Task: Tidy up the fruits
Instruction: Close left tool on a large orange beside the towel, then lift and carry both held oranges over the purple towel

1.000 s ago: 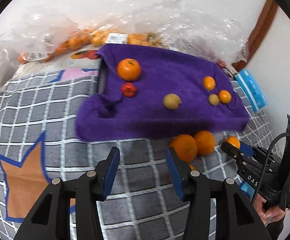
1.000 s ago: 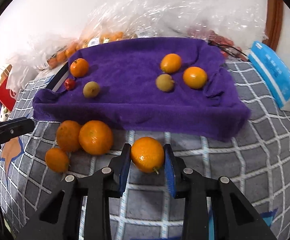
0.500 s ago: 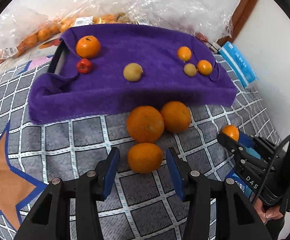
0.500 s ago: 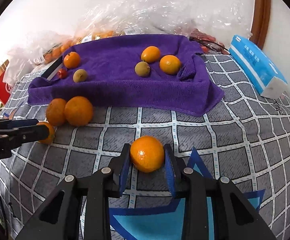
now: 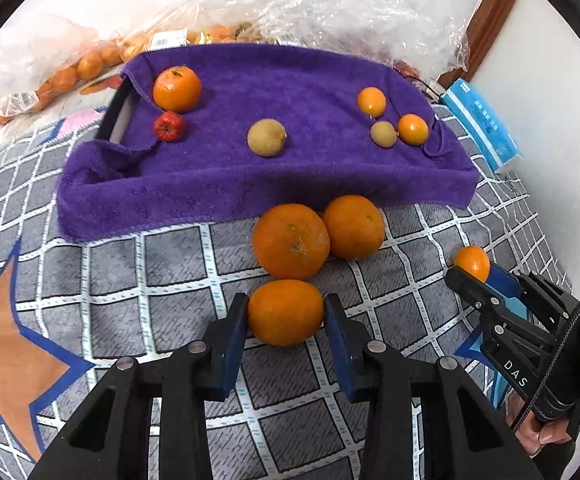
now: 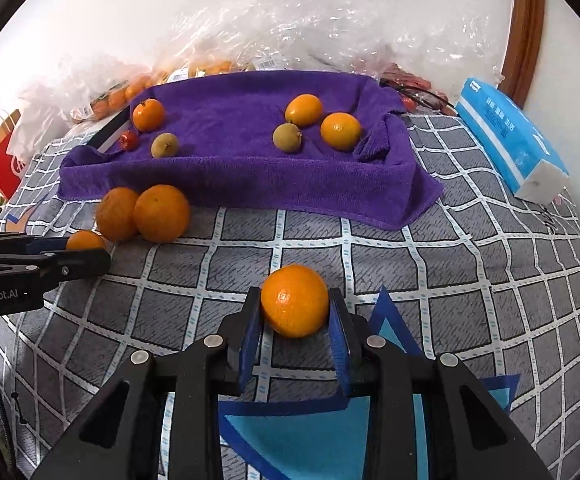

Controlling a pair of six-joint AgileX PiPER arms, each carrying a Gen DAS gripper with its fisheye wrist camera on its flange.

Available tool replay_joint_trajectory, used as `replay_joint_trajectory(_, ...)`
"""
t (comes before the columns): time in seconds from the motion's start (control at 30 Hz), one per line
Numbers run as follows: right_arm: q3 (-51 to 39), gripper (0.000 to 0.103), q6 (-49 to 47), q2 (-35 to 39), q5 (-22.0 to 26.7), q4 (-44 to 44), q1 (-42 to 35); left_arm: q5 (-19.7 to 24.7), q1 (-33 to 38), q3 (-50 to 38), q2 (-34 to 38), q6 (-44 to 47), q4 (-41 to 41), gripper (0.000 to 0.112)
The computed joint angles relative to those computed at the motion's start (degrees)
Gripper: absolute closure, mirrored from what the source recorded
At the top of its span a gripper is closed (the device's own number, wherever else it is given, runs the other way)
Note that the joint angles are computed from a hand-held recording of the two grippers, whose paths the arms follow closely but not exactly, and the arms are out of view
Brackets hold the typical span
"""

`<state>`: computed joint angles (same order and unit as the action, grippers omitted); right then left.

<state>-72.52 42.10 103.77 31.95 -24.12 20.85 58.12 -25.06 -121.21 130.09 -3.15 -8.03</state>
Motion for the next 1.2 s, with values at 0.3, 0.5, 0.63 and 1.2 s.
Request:
replay_joint_trajectory(0.3, -2.01, 0.071, 2.80, -2.78, 3.14, -2.45, 2.30, -3.33, 0.77, 6.64, -6.31, -1.25, 1.01, 0.076)
replay_joint_trajectory(0.5, -4.24, 0.071, 3.33, -3.74, 5.24, -1.12, 2.66, -5.62, 2.07, 11.84, -11.37, -1.31, 0.48, 0.076)
replay_joint_trajectory(0.63, -5.75, 0.071, 4.60, -4.96, 6.93, -2.04, 3.71, -6.48, 2.81, 13.70, -13.78, -1.51, 0.42, 0.076)
replay_joint_trajectory(1.2, -11.29, 0.071, 7.46, -7.55, 12.56, -4.87, 5.28, -8.84, 4.65, 17.04, -21.04, -1.78, 1.01, 0.076)
